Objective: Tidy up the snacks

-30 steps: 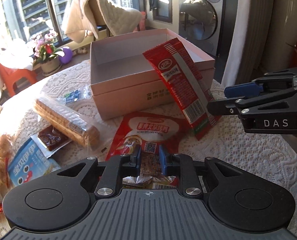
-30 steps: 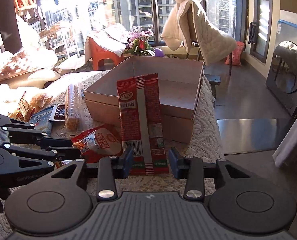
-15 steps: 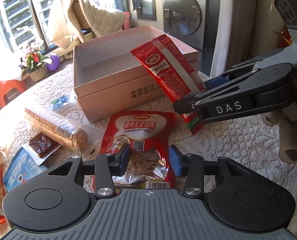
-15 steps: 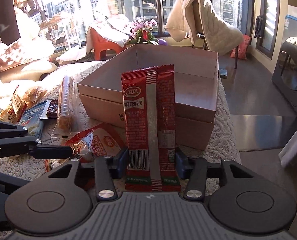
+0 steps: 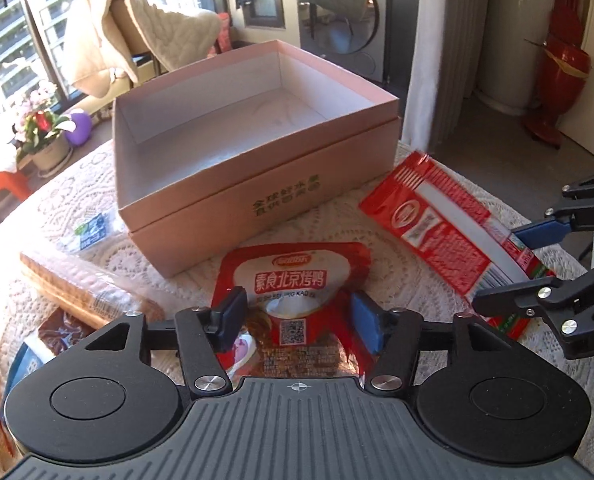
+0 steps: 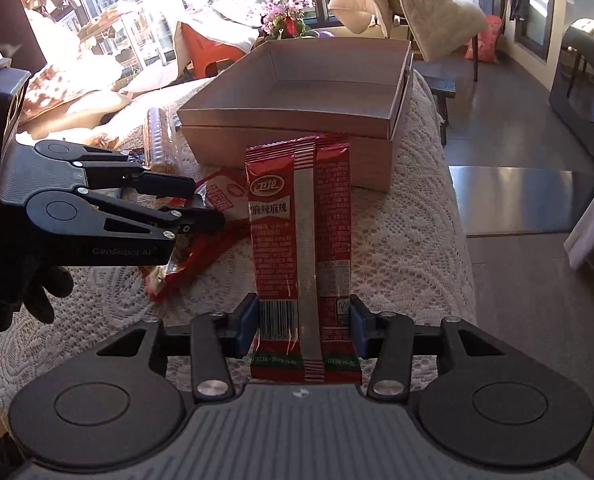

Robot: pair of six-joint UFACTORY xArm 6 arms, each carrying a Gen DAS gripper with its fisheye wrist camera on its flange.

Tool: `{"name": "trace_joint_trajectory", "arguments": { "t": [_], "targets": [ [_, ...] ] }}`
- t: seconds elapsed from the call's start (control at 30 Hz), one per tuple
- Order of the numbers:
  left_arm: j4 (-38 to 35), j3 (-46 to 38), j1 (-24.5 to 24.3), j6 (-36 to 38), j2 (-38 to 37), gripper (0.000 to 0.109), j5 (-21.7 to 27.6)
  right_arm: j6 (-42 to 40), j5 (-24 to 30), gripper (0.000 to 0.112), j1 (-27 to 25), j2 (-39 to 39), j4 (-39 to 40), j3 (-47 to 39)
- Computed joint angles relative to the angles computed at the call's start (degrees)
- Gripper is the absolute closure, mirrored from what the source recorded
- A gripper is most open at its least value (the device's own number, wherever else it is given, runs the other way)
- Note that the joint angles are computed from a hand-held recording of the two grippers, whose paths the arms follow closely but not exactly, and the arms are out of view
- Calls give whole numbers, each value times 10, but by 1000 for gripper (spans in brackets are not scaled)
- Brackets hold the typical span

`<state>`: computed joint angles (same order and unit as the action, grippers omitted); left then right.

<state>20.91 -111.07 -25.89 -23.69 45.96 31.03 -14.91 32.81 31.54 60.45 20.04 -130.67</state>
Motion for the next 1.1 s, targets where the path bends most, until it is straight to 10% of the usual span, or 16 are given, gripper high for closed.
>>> {"name": "trace_joint_trajectory", "arguments": {
  "t": [0.07, 0.23, 0.87, 1.1],
  "targets": [
    [-44, -9, 0, 42, 8, 21, -1, 23, -51, 57, 3, -8, -27, 37],
    [5, 11, 8, -21, -2, 30, -24, 48, -134, 41, 11, -19, -62, 90],
    [28, -38, 21, -105, 48, 12, -37, 130, -113, 34, 11, 89, -167, -76],
    [167, 75, 12, -240, -13, 15, -97, 26, -128, 66, 15, 33, -95, 6]
  ]
}}
